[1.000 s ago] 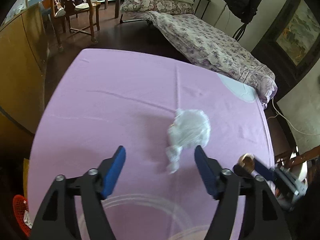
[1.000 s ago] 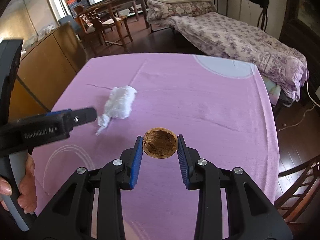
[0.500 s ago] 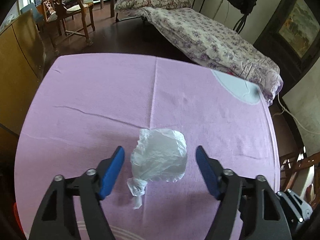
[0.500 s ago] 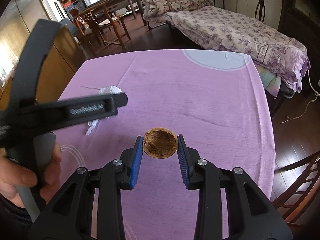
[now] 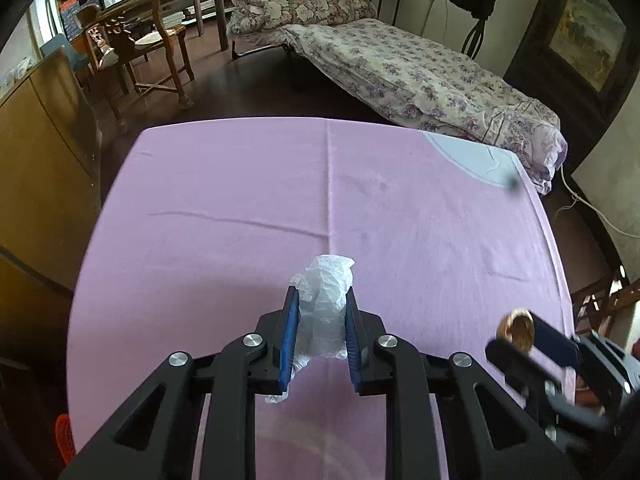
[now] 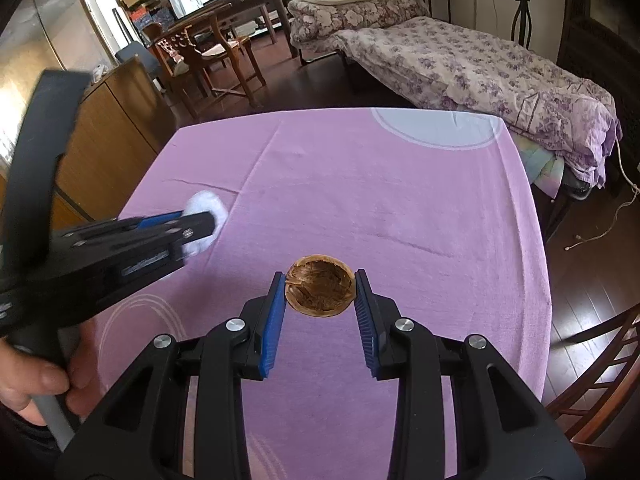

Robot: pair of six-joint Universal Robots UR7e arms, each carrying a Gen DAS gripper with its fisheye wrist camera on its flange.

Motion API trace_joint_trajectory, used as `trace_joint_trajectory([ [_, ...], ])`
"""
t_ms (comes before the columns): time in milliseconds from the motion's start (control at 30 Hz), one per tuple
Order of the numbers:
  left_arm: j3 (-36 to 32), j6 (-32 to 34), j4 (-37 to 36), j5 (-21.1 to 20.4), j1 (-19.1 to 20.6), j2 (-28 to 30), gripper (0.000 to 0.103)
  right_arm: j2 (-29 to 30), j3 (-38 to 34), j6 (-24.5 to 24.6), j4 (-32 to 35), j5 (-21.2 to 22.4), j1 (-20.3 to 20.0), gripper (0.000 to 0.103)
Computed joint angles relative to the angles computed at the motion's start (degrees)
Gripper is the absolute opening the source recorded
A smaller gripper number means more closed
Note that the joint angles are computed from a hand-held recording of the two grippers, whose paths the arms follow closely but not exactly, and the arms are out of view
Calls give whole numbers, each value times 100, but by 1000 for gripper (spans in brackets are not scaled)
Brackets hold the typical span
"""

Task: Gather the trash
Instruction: 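Grasp the white tissue with the left tool while the right tool holds the lid, then carry tissue and lid to the red wastebasket and open both tools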

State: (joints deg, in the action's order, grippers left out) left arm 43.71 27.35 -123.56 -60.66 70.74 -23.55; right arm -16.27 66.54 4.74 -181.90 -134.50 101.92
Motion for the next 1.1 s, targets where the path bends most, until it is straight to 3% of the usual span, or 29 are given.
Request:
trace_joint_trajectory([
  [333,768,-397,303,-438,273,-1053,20,327,-340,-113,103,-223,390,35],
  [733,973,-415,462,-884,658,-1846,20,843,-756,368,896,-219,933,35],
  [967,686,-523,565,-1005,963,-2053,20,1403,-1797,56,1601,-114,1262,35],
  [1100,400,-573,618,-977,1159,-2100,20,1978,-2954,-193,2386,105,1432,35],
])
